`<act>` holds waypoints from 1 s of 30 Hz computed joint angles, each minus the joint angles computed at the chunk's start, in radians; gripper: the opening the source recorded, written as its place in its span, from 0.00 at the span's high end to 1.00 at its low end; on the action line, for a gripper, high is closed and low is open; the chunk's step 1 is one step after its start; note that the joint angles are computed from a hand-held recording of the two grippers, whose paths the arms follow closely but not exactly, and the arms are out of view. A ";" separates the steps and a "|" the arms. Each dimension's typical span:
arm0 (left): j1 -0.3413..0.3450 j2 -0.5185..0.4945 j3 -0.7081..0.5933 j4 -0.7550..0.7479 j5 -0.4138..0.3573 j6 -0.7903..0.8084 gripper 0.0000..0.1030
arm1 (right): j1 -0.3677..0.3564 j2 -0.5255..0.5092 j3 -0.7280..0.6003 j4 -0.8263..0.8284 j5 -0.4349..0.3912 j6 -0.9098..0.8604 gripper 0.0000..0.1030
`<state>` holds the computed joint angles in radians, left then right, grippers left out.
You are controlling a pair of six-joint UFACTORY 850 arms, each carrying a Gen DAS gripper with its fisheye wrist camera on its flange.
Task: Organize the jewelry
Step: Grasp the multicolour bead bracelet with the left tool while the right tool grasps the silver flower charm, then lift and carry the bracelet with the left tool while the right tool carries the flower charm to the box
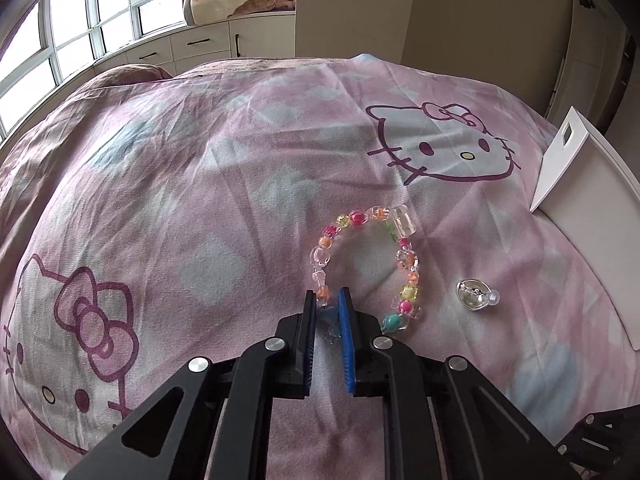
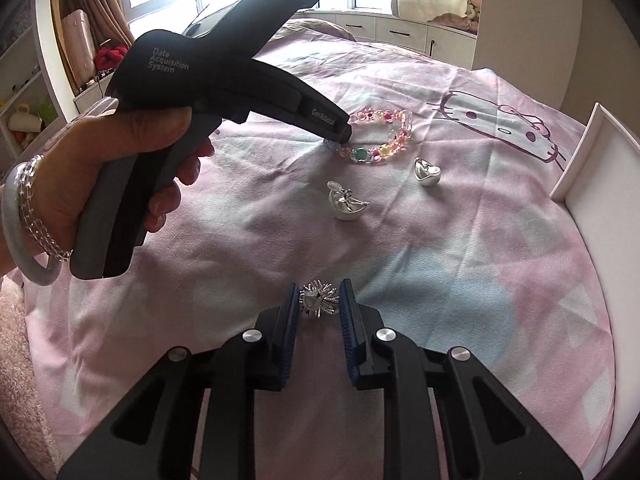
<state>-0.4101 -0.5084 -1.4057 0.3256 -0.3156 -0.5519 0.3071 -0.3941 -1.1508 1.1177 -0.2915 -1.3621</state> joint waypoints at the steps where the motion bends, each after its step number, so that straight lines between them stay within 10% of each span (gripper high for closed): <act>1: 0.002 0.004 0.005 -0.023 0.007 0.020 0.84 | 0.000 0.001 0.002 0.002 0.000 -0.001 0.80; 30: -0.034 0.130 0.026 0.140 0.001 -0.127 0.85 | -0.070 0.098 0.026 0.292 -0.028 -0.245 0.80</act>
<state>-0.4444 -0.3789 -1.3800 0.4654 -0.3147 -0.6785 0.2376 -0.2964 -1.1244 1.4095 -0.3199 -1.6073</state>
